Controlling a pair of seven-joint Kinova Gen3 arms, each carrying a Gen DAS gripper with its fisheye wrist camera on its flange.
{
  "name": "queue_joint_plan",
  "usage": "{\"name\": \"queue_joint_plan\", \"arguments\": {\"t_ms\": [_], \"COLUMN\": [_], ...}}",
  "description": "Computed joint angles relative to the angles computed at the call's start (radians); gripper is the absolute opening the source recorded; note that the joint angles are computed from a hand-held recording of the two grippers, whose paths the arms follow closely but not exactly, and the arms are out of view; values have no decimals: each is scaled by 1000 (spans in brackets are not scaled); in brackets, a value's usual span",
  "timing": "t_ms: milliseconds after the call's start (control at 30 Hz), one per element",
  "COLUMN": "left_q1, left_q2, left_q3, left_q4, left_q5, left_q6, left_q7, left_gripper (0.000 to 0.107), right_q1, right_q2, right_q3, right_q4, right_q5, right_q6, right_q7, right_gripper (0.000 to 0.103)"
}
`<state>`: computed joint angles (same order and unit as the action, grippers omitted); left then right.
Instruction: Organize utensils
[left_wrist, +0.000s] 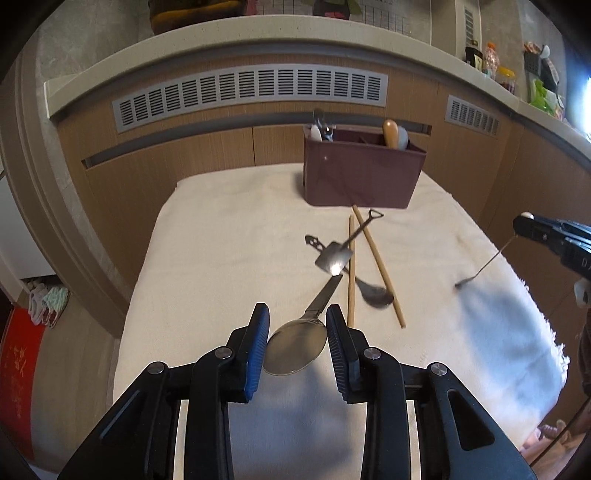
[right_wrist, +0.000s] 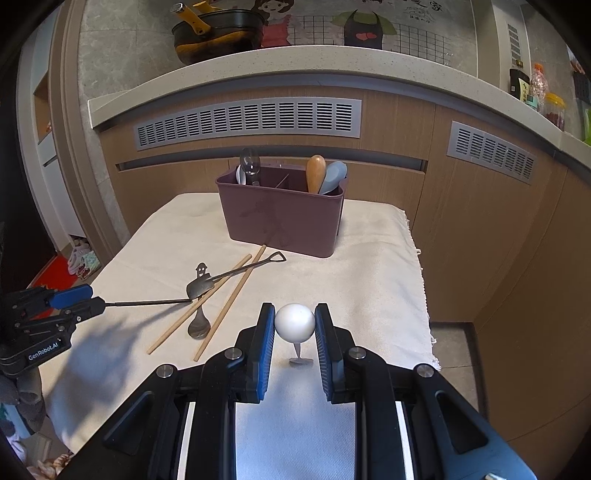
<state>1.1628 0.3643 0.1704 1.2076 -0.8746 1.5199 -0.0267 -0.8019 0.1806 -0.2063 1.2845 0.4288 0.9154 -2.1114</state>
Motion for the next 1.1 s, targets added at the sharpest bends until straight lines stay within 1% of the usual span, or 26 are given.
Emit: {"name": "queue_joint_plan", "arguments": {"t_ms": [133,233,400,500,600,633,700,800,867,933,1000,1067,1100], "left_q1": [7,15,21,-1,-29,-43,-59,-69,-73,-45,-46,-53,-73], "left_q2": [6,14,17,-2,-42,-55,-71,-71,-56,-44,-33,-16,-15], "left_q3": [-3,-6,-16,-15,8,21,44,68,81,66,59,44,50], "left_q4": [-18,-33,-53,-34,35,62,114,172,202,199,187,161,151], "left_q5": [-12,-18,-36,-2,53,83,127,184,201,175,169,171,175], "left_q6": [7,13,17,7,-27,-46,-84,-131,-155,-137,-137,-133,-147], "left_q7": [-10,-17,-41,-51,-46,-48,-33,10,59,90,104,79,51], "left_gripper": [30,24,23,23,24,25,31,37,37,46,53,54,54], "right_q1": [2,2,1,6,8,8,8,10,12,11,10,10,11], "right_q2": [2,4,3,0,1,1,1,-1,-1,-1,-1,-2,-4], "right_q3": [0,1,3,2,1,0,0,0,0,0,0,-1,-1], "right_q4": [-1,-2,0,6,4,3,4,8,9,9,8,11,14], "right_q5": [-5,-5,-2,-8,-11,-13,-12,-17,-20,-18,-18,-18,-20], "right_q6": [-5,-7,-9,-14,-12,-12,-13,-19,-21,-20,-19,-20,-20], "right_q7": [8,9,6,14,22,26,28,33,38,39,40,41,42], "right_gripper": [20,20,20,20,20,20,20,20,20,20,20,20,20]}}
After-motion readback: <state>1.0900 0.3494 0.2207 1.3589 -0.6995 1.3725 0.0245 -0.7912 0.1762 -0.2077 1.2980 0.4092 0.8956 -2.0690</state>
